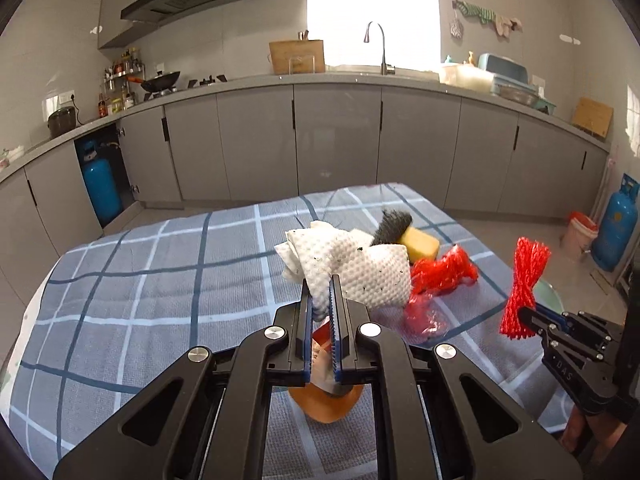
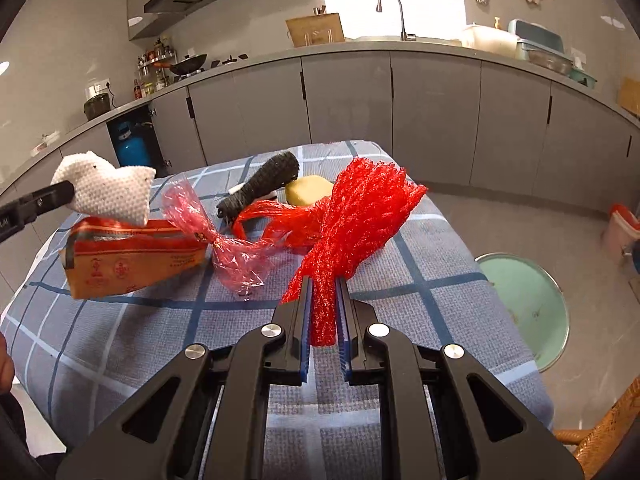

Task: Collect trash
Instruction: 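Lift the red mesh net with the right gripper while the left gripper grasps the white mesh pad, then carry the red net and white pad with both grippers over the green bin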

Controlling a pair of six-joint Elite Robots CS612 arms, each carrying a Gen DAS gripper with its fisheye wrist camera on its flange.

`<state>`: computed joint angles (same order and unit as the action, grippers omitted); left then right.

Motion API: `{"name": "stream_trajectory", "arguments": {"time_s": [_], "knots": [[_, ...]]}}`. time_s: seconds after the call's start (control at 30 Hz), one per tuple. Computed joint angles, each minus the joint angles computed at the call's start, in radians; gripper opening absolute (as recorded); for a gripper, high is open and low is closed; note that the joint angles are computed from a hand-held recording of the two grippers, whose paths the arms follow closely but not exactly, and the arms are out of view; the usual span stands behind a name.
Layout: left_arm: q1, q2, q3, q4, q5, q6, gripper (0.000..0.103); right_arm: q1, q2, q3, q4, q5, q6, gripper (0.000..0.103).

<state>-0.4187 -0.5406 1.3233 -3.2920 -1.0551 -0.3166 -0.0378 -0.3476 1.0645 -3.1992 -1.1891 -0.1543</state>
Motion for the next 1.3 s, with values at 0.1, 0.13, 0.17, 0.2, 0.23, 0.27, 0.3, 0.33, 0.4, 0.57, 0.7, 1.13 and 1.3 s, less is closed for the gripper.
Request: {"name": "stream_trajectory", "arguments": {"time_s": [0.1, 0.13, 0.17, 0.2, 0.23, 0.27, 0.3, 0.33, 0.4, 0.57, 0.7, 1.13, 1.3], "knots": [[0.004, -0.002, 0.001, -0.014, -0.006, -0.014, 0.009, 0.000, -0.007, 0.013, -0.014, 0.004, -0.005, 0.013], [0.003, -0.001, 0.001, -0.013, -0.001, -0.016, 0.009, 0.000, -0.007, 0.015, -0.017, 0.004, -0.005, 0.013], [0.002, 0.001, -0.002, -0.006, 0.012, -0.019, 0.009, 0.000, -0.008, 0.018, -0.020, 0.005, -0.005, 0.013], [0.003, 0.000, -0.002, 0.002, 0.016, -0.027, 0.009, -0.001, -0.009, 0.020, -0.024, 0.006, -0.004, 0.013], [0.004, -0.001, 0.001, -0.002, 0.011, -0.029, 0.009, -0.002, -0.009, 0.020, -0.026, 0.006, -0.004, 0.013], [0.004, -0.002, 0.002, -0.008, 0.020, -0.025, 0.009, -0.003, -0.008, 0.019, -0.025, 0.007, -0.004, 0.013], [0.001, -0.001, 0.002, -0.015, 0.043, -0.021, 0.009, -0.003, -0.008, 0.018, -0.026, 0.008, -0.002, 0.013], [-0.001, -0.001, 0.004, -0.021, 0.063, -0.016, 0.009, -0.004, -0.008, 0.020, -0.028, 0.009, -0.002, 0.013], [-0.008, 0.002, 0.005, -0.076, 0.121, 0.031, 0.009, -0.004, -0.008, 0.021, -0.025, 0.012, -0.003, 0.013], [0.020, -0.018, 0.021, -0.043, 0.022, -0.073, 0.008, -0.003, -0.007, 0.021, -0.023, 0.019, -0.008, 0.013], [0.011, -0.023, 0.031, -0.092, 0.089, -0.034, 0.008, -0.006, -0.009, 0.024, -0.037, 0.016, -0.005, 0.013], [-0.019, 0.005, -0.044, -0.099, 0.159, 0.091, 0.009, -0.017, -0.021, 0.038, -0.069, 0.000, 0.017, 0.013], [-0.030, 0.031, -0.098, -0.074, 0.133, 0.118, 0.009, -0.026, -0.023, 0.037, -0.075, -0.017, 0.029, 0.013]]}}
